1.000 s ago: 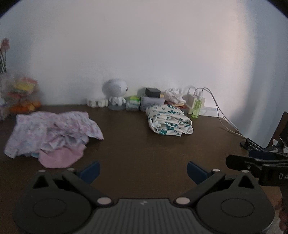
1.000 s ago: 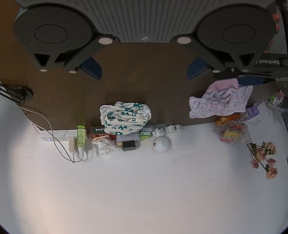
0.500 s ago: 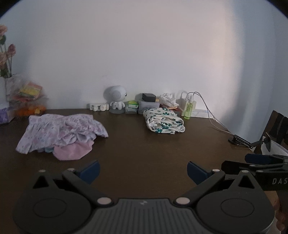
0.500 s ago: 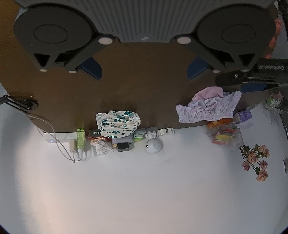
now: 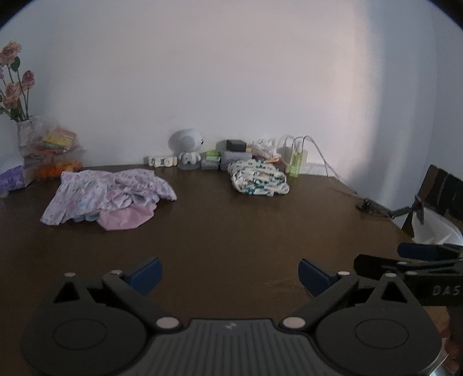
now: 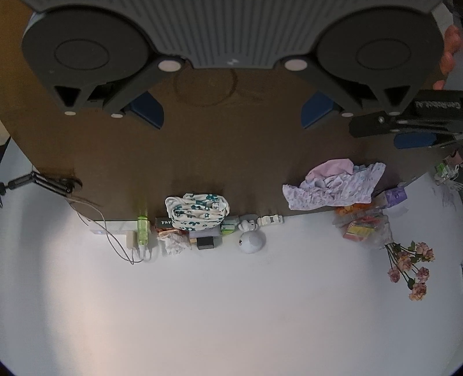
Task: Fold clothes
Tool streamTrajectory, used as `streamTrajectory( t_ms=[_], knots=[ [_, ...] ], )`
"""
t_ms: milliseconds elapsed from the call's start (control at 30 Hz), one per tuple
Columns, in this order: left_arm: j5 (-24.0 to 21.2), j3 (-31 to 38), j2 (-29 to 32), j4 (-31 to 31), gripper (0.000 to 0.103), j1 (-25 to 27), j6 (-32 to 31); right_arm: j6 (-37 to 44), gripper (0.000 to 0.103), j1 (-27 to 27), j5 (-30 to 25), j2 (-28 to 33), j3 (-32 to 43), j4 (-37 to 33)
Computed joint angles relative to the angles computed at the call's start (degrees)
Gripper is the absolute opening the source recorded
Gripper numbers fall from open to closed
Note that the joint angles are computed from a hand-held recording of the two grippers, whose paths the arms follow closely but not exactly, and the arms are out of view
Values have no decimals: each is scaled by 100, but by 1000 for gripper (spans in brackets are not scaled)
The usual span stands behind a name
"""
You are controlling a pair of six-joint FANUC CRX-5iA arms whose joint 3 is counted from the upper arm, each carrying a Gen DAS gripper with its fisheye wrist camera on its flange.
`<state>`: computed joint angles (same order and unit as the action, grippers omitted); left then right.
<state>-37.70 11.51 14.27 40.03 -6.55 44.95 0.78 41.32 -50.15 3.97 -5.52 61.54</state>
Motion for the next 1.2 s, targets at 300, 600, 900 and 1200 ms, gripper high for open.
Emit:
streamTrajectory(
  t_ms=[300, 600, 900, 1200],
  knots=[
    [122, -882, -548, 479, 100, 115, -243, -228, 103, 407, -467, -133, -137, -166],
    [226, -1199, -815, -25, 101, 251, 485, -552, 103, 691, -920, -136, -275, -282],
    [69, -1121, -721, -106, 101, 261, 514, -320, 103, 771, -1032, -6, -181, -458],
    [16, -1145, -696, -87, 101, 236, 380, -293, 103, 775, -1060, 38, -153, -392]
  ],
)
